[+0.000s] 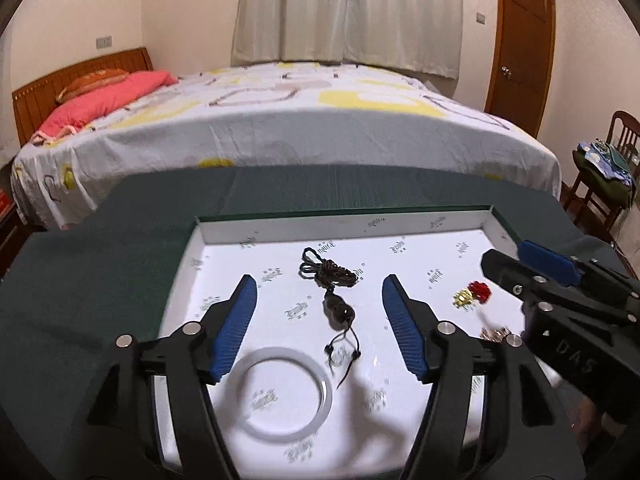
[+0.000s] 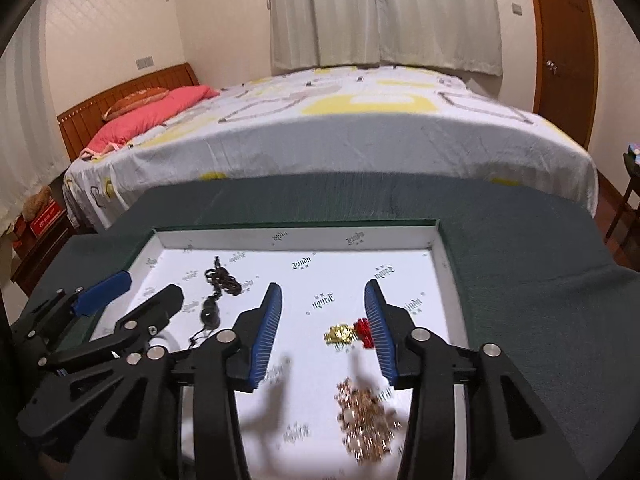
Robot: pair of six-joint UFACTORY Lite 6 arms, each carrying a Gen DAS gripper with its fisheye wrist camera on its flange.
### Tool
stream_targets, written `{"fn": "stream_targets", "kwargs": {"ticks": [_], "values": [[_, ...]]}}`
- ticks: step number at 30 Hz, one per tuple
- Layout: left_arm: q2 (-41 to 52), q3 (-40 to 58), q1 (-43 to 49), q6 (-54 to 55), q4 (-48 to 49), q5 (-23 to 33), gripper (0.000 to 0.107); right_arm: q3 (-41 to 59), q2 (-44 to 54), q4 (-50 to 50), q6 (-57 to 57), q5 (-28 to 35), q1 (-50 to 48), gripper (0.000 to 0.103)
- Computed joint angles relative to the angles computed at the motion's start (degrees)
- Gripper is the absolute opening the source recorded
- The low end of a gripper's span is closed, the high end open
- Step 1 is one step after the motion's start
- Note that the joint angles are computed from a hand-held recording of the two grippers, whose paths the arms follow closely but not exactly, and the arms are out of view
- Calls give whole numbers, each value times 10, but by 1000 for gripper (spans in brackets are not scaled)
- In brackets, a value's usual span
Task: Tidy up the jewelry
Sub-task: 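Withdraw both tools from the box, moving the left tool toward the dark red bead mala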
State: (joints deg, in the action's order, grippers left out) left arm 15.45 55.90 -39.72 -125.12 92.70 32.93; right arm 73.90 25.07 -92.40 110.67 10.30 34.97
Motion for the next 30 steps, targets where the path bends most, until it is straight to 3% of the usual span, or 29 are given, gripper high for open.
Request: {"fn": "stream_targets", "kwargs": {"ticks": [6, 15, 23, 30], "values": [[-100, -82, -79, 23, -77, 50, 74, -156, -143, -61, 85, 44, 31, 48], [-184, -171, -229, -10, -179, 132, 80, -375, -350, 54, 28, 118, 95, 48], [-131, -180, -345, -94, -226, 157, 89, -496, -462, 135, -2, 150, 133, 48], [-53, -142, -343, -95, -229, 129, 89, -554, -506, 150, 8, 144, 127, 48]]}}
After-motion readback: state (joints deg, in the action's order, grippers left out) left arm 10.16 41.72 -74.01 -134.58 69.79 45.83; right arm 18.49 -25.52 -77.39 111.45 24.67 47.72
